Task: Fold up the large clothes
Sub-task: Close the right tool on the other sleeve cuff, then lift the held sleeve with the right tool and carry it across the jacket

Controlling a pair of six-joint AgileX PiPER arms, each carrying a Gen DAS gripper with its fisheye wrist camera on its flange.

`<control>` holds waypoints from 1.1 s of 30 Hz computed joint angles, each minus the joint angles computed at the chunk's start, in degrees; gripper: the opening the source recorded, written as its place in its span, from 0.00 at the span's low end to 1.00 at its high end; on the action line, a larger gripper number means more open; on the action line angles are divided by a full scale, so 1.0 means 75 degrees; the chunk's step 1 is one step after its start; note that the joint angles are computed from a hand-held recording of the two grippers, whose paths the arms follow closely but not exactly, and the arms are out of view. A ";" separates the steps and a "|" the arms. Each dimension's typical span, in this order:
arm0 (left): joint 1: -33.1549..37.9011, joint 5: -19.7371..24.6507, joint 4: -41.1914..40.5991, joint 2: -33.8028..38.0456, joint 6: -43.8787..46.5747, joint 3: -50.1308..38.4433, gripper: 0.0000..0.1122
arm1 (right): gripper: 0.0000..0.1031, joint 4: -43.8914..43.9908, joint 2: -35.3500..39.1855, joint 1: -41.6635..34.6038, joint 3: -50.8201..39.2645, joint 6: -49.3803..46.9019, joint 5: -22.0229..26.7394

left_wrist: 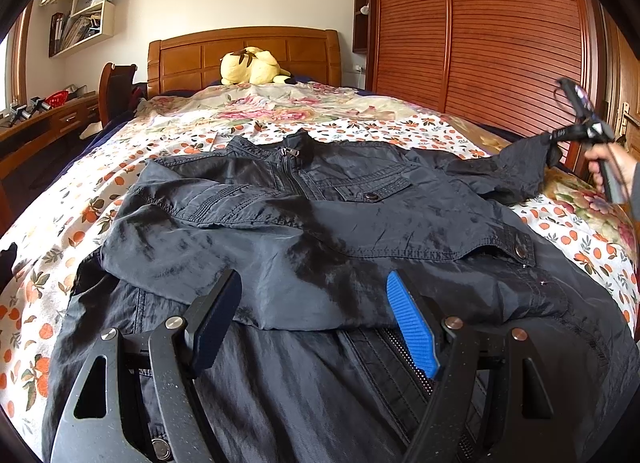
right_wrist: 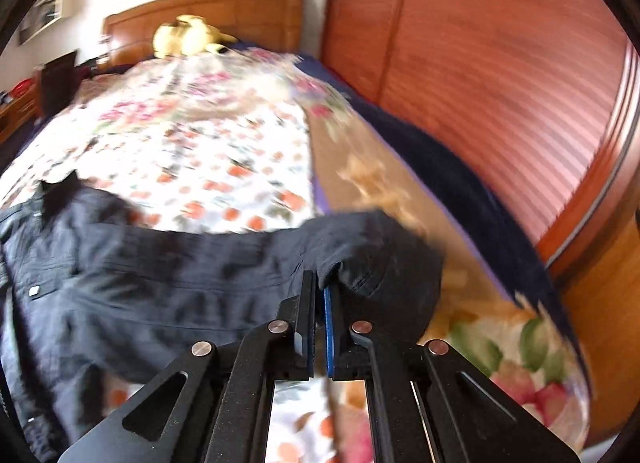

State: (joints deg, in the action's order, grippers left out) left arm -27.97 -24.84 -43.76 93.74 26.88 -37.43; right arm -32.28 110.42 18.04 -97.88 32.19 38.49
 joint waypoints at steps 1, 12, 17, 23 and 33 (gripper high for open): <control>0.0015 -0.0006 0.0070 -0.0030 -0.0081 0.0030 0.68 | 0.03 -0.0078 -0.0185 0.0191 0.0060 -0.0033 0.0079; 0.0176 0.0412 0.0469 -0.1140 -0.0322 0.0652 0.68 | 0.03 -0.1365 -0.1693 0.2532 0.0864 0.0568 0.1037; 0.0164 0.0584 -0.0248 -0.1702 0.0530 0.0928 0.68 | 0.03 -0.1493 -0.1830 0.3259 0.0769 0.0479 0.1279; 0.0247 0.0733 -0.1027 -0.2572 0.1387 0.1417 0.68 | 0.03 -0.1549 -0.1963 0.3958 0.0567 0.0285 0.1357; 0.0654 0.0936 -0.2541 -0.3769 0.2990 0.2066 0.68 | 0.03 -0.1443 -0.2413 0.4922 0.0975 0.0138 0.0709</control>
State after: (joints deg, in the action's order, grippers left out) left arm -23.06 -17.82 -62.82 65.47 49.30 -21.94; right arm -43.10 92.33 54.95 -90.57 33.23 43.81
